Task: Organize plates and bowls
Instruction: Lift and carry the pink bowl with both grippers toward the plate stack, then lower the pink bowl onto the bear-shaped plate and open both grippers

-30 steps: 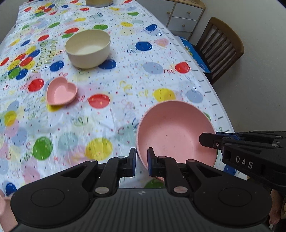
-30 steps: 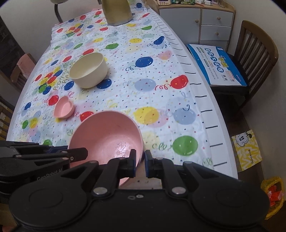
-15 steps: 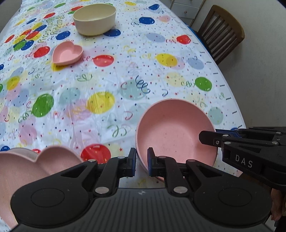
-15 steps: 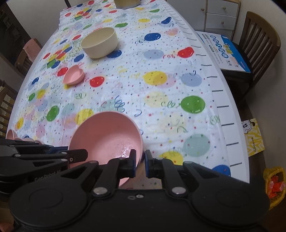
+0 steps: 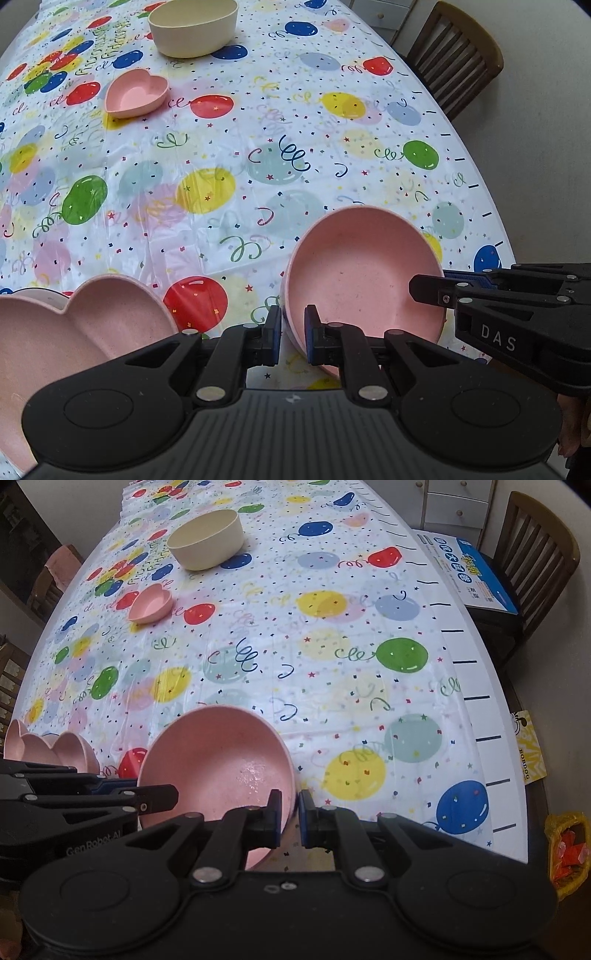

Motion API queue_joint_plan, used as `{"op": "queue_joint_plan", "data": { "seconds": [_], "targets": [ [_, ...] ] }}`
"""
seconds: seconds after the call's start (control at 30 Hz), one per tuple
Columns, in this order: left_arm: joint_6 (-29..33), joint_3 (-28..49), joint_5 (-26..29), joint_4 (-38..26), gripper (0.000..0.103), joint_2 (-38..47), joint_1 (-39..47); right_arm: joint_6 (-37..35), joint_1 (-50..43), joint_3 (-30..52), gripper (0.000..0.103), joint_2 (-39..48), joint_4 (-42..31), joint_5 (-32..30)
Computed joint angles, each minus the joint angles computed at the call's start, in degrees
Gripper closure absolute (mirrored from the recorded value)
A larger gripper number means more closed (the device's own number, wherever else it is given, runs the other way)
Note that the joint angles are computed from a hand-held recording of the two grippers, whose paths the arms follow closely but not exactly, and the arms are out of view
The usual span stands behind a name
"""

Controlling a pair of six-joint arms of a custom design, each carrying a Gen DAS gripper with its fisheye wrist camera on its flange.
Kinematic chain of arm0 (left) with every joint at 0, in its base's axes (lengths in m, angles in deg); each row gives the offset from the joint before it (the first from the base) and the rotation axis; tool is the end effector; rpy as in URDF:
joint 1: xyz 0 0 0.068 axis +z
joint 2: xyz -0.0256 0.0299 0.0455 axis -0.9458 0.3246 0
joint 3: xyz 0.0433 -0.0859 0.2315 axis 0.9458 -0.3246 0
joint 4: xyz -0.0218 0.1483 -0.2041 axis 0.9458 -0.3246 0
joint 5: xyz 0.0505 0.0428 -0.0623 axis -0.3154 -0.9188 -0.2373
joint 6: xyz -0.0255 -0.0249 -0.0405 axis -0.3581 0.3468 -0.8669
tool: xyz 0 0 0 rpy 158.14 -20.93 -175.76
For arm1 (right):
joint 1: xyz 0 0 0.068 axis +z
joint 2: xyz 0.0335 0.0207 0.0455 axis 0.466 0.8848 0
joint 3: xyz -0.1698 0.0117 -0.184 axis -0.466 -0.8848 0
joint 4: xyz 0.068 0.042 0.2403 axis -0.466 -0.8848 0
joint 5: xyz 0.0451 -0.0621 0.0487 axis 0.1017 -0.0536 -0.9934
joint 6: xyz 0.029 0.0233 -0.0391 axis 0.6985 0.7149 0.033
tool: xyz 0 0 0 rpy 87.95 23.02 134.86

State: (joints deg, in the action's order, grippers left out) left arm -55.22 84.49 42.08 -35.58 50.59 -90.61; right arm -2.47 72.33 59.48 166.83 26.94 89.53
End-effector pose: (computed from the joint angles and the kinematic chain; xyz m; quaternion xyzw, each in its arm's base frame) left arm 0.3767 -0.1438 0.1113 0.3383 0.9259 -0.1325 0.1033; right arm 0.2756 0.2575 0.1138 0.2420 0.9500 0.0433 0.1924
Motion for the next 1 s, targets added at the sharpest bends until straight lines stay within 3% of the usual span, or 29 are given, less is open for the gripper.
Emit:
{"op": "queue_joint_plan", "data": {
  "seconds": [0.13, 0.47, 0.77, 0.83, 0.87, 1.0],
  "targets": [
    [-0.1, 0.7, 0.3, -0.3, 0.091, -0.4, 0.3, -0.4, 0.0, 0.6, 0.085, -0.2, -0.7, 0.3],
    [0.0, 2.4, 1.0, -1.3, 0.089, -2.8, 1.4, -2.3, -0.2, 1.4, 0.077, -3.2, -2.4, 2.4],
    [-1.8, 6.9, 2.0, -0.4, 0.07, -3.6, 1.8, -6.4, -1.4, 3.6, 0.068, -5.5, -3.8, 4.5],
    [-2.5, 8.8, 1.8, -0.3, 0.052, -3.1, 1.9, -7.3, -1.9, 4.4, 0.063, -6.0, -4.4, 5.5],
    [-2.6, 9.4, 1.8, 0.2, 0.049, -3.0, 2.0, -7.7, -2.2, 4.9, 0.059, -6.3, -4.8, 6.0],
    [-2.8, 16.0, 2.2, -1.0, 0.048, 0.0, 2.5, -9.9, -3.9, 6.7, 0.046, -7.1, -5.3, 8.2]
  ]
}}
